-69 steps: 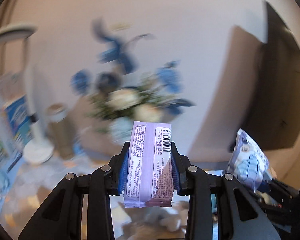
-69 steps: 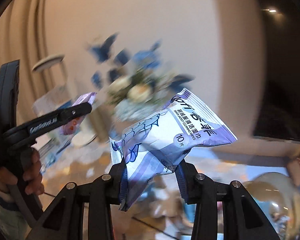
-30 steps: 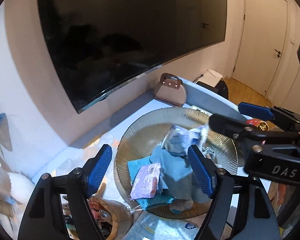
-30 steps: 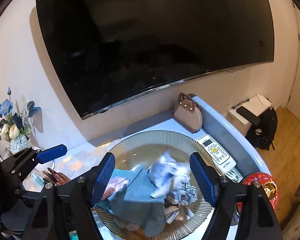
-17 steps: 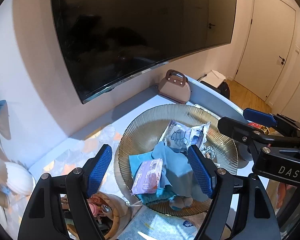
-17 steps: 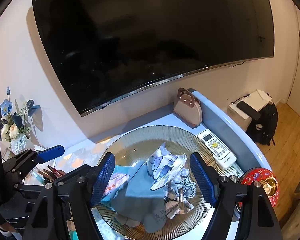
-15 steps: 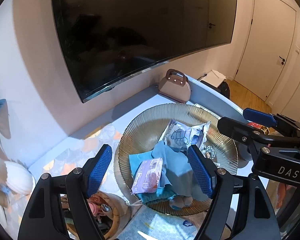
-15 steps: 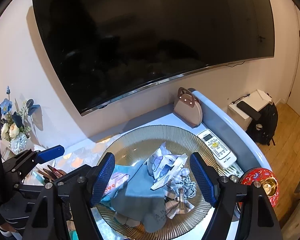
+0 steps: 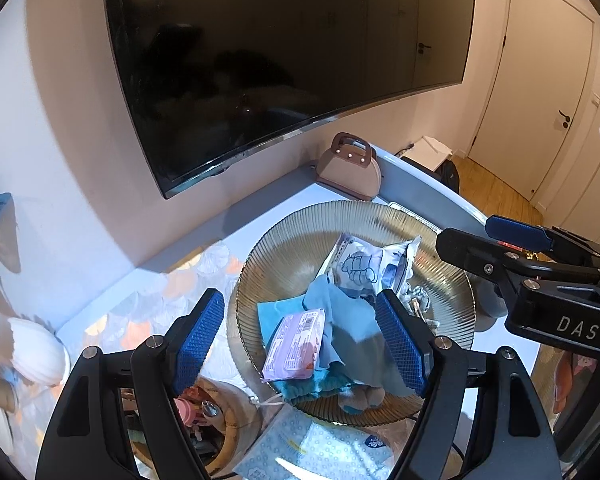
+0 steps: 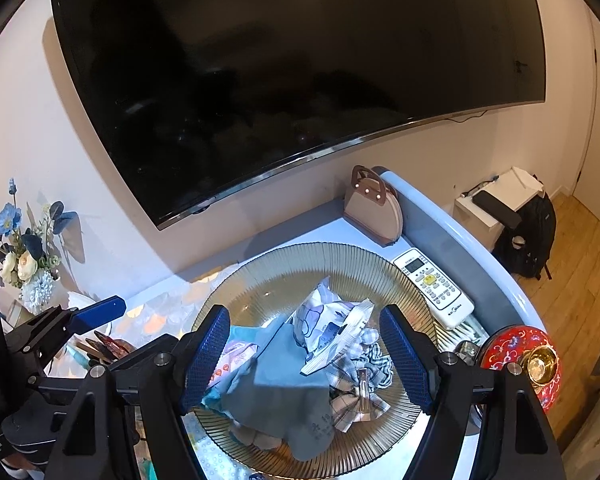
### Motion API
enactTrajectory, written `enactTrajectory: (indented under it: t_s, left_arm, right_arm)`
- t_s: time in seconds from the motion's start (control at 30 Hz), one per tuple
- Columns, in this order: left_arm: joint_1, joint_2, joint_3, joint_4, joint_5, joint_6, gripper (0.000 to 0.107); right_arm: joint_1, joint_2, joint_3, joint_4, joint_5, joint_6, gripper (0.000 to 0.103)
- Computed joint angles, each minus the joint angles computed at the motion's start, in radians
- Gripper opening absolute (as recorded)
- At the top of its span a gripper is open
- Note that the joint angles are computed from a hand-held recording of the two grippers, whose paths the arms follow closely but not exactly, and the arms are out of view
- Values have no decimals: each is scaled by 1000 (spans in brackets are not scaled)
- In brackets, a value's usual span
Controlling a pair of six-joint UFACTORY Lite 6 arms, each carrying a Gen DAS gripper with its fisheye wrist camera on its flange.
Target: Organize soft objects
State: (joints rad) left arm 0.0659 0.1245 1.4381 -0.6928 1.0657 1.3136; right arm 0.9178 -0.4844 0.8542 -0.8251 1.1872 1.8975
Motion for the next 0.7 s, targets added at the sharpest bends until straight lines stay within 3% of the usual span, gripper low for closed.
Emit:
enactTrajectory:
  t_s: [0.7]
  left_arm:
    - [13,15,19,10,18,-30,77]
  right_arm:
    - [-8,11,4,17,-21,-2,76]
